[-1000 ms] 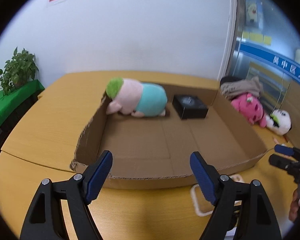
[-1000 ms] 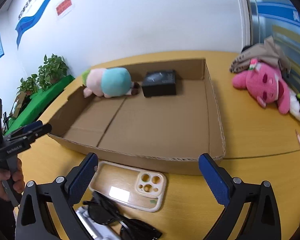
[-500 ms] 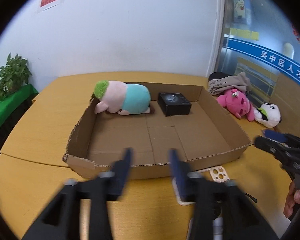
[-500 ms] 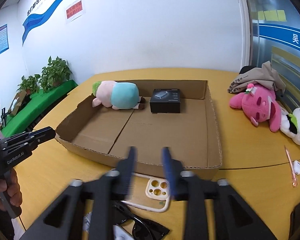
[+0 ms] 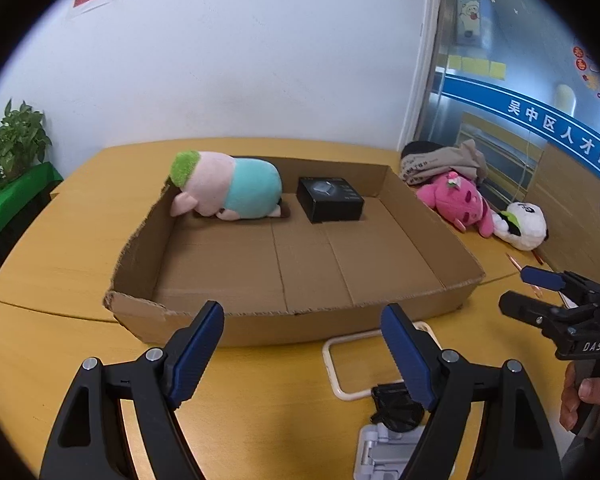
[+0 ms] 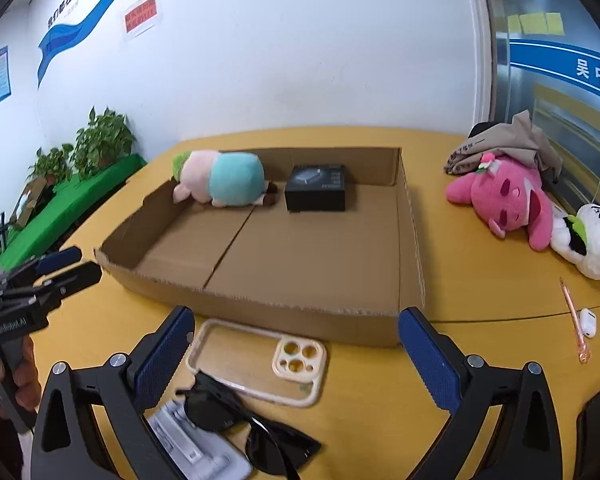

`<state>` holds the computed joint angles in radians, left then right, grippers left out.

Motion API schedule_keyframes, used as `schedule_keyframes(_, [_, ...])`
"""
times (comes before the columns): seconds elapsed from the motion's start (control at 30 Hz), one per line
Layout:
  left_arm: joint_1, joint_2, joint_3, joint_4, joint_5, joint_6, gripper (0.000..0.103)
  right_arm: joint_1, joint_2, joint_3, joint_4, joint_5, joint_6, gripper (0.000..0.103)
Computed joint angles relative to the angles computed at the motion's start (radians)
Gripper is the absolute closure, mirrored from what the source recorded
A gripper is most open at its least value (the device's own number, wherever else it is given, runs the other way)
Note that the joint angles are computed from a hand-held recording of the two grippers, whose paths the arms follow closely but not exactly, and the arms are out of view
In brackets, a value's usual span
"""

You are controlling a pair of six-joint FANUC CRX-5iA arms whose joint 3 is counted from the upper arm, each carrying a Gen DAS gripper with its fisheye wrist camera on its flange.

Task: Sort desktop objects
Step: 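Move the right gripper toward the black sunglasses on the table, then close the right gripper on the black sunglasses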

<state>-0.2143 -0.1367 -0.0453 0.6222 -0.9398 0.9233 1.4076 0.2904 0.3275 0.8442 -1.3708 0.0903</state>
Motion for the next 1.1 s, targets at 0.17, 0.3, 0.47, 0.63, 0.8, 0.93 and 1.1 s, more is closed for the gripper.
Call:
schedule_keyframes(0.17, [0.002,0.016,-0.019,0.047,-0.092,-0.063,0.022,0.018,-0.063,-0.092,-0.126,0.049,0.054,0.000])
schedule_keyframes(0.3, [0.004,0.050,-0.037,0.105,-0.177,-0.076,0.022,0.026,-0.104,-0.157,-0.239,0.145,0.112,0.000])
schedule_keyframes(0.47, [-0.015,0.102,-0.035,0.133,-0.232,-0.037,0.023,0.029,-0.102,-0.199,-0.244,0.202,0.127,0.000])
schedule_keyframes(0.63, [-0.048,0.177,0.014,0.080,-0.311,0.034,0.029,0.018,-0.088,-0.202,-0.230,0.232,0.166,0.004])
schedule_keyframes(0.8, [-0.065,0.220,0.035,0.061,-0.369,0.063,0.063,-0.009,-0.062,-0.159,-0.336,0.252,0.249,0.024])
schedule_keyframes(0.93, [-0.061,0.228,0.036,0.065,-0.373,0.074,0.078,-0.008,-0.058,-0.162,-0.344,0.282,0.226,0.027])
schedule_keyframes(1.1, [-0.024,0.243,0.029,0.124,-0.382,0.076,0.087,-0.011,-0.018,-0.094,-0.385,0.271,0.222,0.028])
